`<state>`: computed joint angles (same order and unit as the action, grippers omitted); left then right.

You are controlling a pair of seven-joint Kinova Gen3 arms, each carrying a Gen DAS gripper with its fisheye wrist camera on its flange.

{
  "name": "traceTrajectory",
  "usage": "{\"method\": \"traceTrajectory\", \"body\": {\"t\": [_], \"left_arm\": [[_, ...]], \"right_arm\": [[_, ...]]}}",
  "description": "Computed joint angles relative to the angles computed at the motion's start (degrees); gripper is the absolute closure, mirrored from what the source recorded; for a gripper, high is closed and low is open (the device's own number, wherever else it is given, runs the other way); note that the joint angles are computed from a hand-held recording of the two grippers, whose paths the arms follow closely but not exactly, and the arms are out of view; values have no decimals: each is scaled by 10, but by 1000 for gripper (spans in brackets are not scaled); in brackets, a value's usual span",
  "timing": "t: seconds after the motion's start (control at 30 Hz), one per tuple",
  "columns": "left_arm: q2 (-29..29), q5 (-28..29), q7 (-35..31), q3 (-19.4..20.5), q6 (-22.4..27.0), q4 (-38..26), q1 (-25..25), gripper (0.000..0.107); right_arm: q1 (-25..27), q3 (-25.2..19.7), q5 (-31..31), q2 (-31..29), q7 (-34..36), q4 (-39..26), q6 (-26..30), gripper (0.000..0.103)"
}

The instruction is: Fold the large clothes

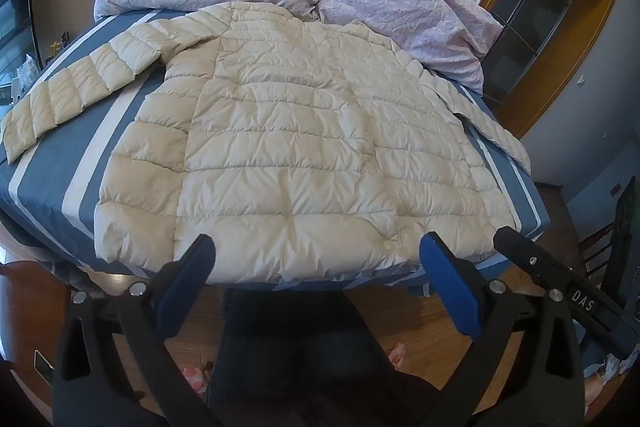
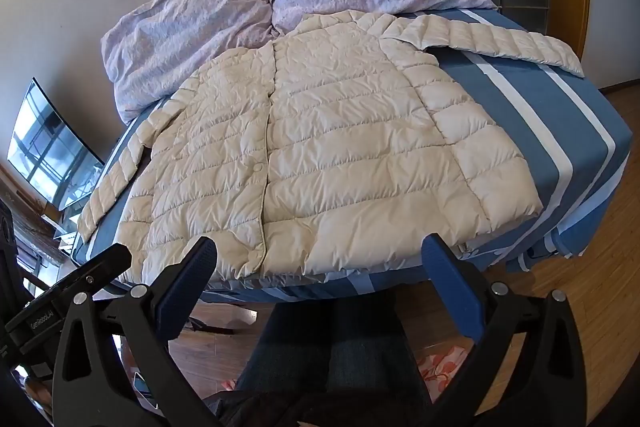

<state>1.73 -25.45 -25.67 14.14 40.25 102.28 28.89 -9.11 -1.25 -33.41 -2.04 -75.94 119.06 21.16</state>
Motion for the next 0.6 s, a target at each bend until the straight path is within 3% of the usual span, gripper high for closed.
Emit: {"method": "traceTrajectory", "body": {"t": [0.6], "left_arm": [[-2,2,-2,0,1,0,-1,7]], "right_arm": [[0,0,1,0,-1,0,1,1]]}}
